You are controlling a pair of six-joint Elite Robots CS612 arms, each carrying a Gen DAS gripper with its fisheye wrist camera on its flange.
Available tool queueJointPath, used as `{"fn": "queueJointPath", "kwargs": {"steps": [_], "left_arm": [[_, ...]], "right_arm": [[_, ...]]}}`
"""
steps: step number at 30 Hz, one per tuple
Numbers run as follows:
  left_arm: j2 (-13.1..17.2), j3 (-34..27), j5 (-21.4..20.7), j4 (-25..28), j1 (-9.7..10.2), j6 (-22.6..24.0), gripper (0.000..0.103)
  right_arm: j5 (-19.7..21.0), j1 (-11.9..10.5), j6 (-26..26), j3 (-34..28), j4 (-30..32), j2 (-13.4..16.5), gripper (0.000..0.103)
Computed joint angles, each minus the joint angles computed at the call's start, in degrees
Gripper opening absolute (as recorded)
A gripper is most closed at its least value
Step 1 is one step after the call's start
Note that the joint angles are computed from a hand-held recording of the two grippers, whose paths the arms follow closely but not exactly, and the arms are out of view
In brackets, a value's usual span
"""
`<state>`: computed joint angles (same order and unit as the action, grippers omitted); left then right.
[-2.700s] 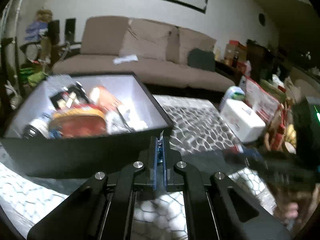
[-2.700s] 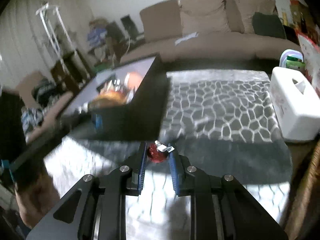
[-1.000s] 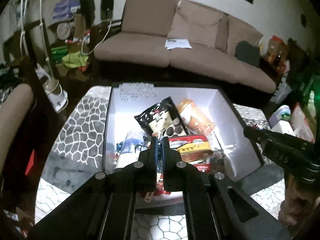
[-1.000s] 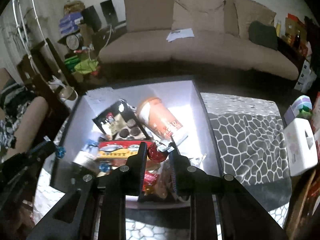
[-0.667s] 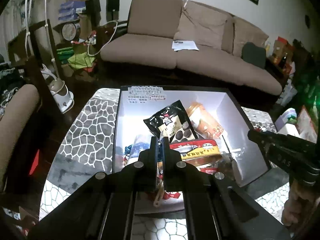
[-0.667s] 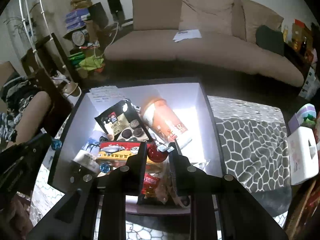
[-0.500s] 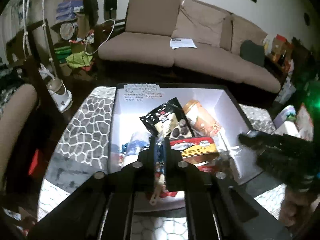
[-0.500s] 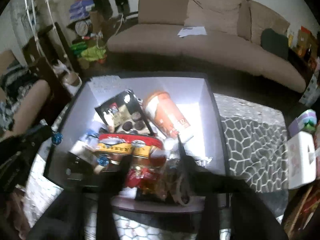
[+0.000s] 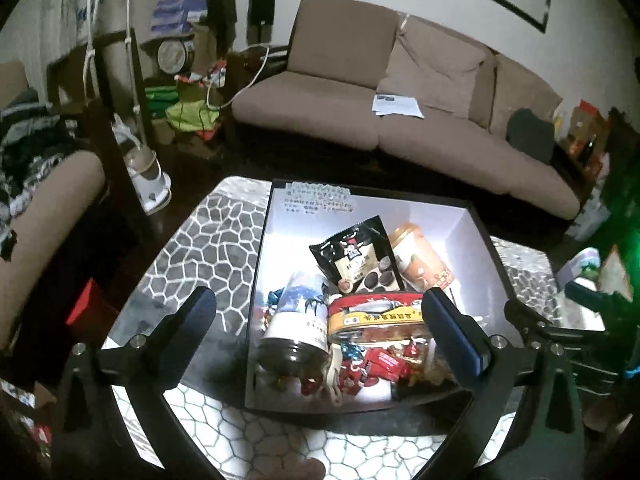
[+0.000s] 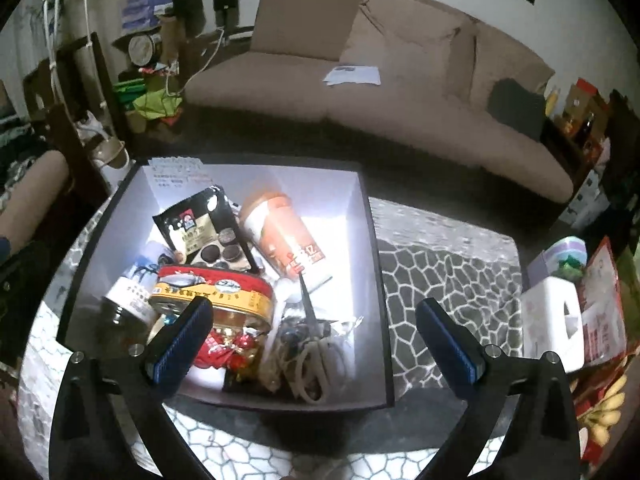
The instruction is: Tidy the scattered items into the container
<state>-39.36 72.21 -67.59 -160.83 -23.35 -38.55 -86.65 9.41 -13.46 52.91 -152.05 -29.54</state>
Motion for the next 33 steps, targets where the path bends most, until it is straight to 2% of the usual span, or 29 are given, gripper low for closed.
{"fn": "queueJointPath", "kwargs": {"steps": [9,13,18,21,23,27,30,33], "left_arm": [[-2.4,1.8,2.6,2.3,-0.37,-0.4,0.103],[-3.8,2.3,9.2,8.0,-1.43,-0.8,0.103],[-6.0,5.1,9.0,7.0,-1.76,-2.2,0.103],[-7.0,5.1,11.1,12.7,-2.42,-5.4,0.103],[-7.5,5.8,12.0,11.8,-3.12,-3.2,0.103],[-8.9,7.5,10.5,10.0,-4.12,-1.6,0.103],[-9.8,9.2,9.7,8.4,-4.86,-1.8,0.103],[-10.4,11.1,11.3,6.8,-6.04,-0.8,0.103]], "right_arm": [[0.9,-0.3,-0.4,2.5,-0.9,-2.3,0.103],[-0.9,-0.2,-1.1,4.2,-2.7,-3.6,0.103],[-0.4,-0.5,-1.1,7.2,-3.3,-5.9,0.103],[-1.1,-0.5,-1.0,9.2,-4.4,-7.3,0.103],[-3.1,-0.1,-1.6,10.6,-5.8,-8.2,0.103],[-1.0,-0.3,-2.9,13.9,-6.9,-10.7,0.103],[-1.6,-0.3,-3.5,15.6,-8.4,-12.2,0.103],[-3.7,-0.2,-4.1,17.9,-10.9,-13.9,0.103]]}}
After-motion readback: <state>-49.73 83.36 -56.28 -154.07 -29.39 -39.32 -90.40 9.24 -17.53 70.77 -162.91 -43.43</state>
